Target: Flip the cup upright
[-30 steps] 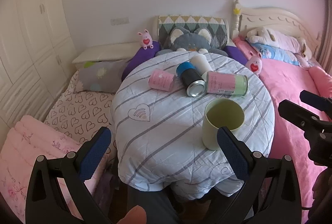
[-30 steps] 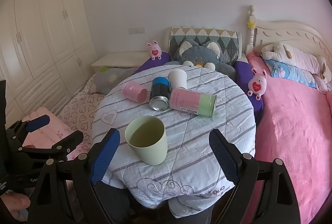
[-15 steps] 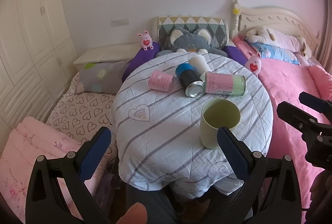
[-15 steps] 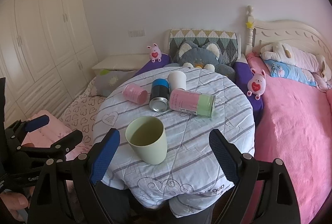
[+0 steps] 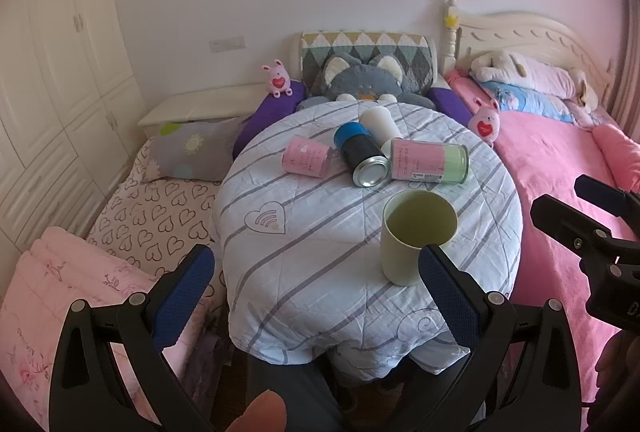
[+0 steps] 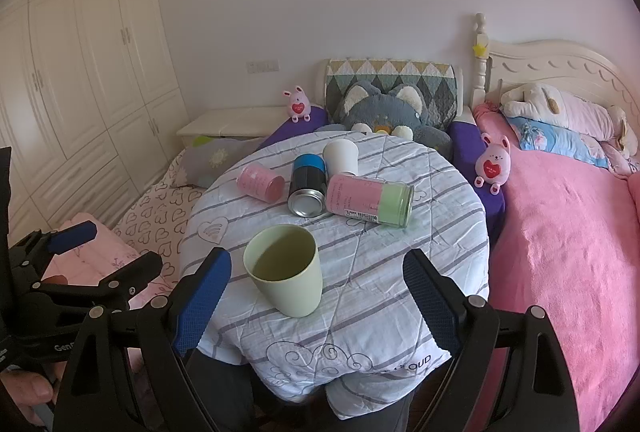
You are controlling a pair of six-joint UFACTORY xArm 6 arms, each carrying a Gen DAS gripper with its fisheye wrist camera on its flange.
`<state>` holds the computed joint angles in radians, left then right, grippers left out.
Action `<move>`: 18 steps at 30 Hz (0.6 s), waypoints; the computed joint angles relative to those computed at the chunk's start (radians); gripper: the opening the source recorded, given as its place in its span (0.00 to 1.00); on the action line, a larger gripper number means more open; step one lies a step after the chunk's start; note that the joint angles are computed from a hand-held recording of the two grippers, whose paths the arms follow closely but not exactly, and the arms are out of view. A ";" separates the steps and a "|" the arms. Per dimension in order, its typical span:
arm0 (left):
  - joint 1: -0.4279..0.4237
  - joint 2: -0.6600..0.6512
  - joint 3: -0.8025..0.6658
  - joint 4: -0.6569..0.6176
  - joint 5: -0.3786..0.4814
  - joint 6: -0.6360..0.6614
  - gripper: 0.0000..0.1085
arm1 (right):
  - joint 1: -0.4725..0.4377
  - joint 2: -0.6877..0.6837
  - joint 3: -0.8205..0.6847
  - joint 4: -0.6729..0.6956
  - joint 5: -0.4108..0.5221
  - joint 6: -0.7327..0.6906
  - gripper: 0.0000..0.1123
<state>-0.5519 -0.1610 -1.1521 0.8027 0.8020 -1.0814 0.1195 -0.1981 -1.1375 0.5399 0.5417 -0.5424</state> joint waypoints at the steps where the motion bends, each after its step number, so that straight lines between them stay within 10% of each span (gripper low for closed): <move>1: 0.000 0.000 0.000 0.000 0.000 -0.002 0.95 | 0.001 -0.003 0.003 -0.001 -0.002 0.000 0.79; 18: -0.079 -0.105 0.066 0.069 0.077 -0.096 0.95 | 0.018 -0.131 0.128 0.026 -0.046 0.000 0.79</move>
<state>-0.6309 -0.2660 -1.0861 0.8715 0.8786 -1.1771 0.1375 -0.3291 -1.0095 0.5663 0.4957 -0.5428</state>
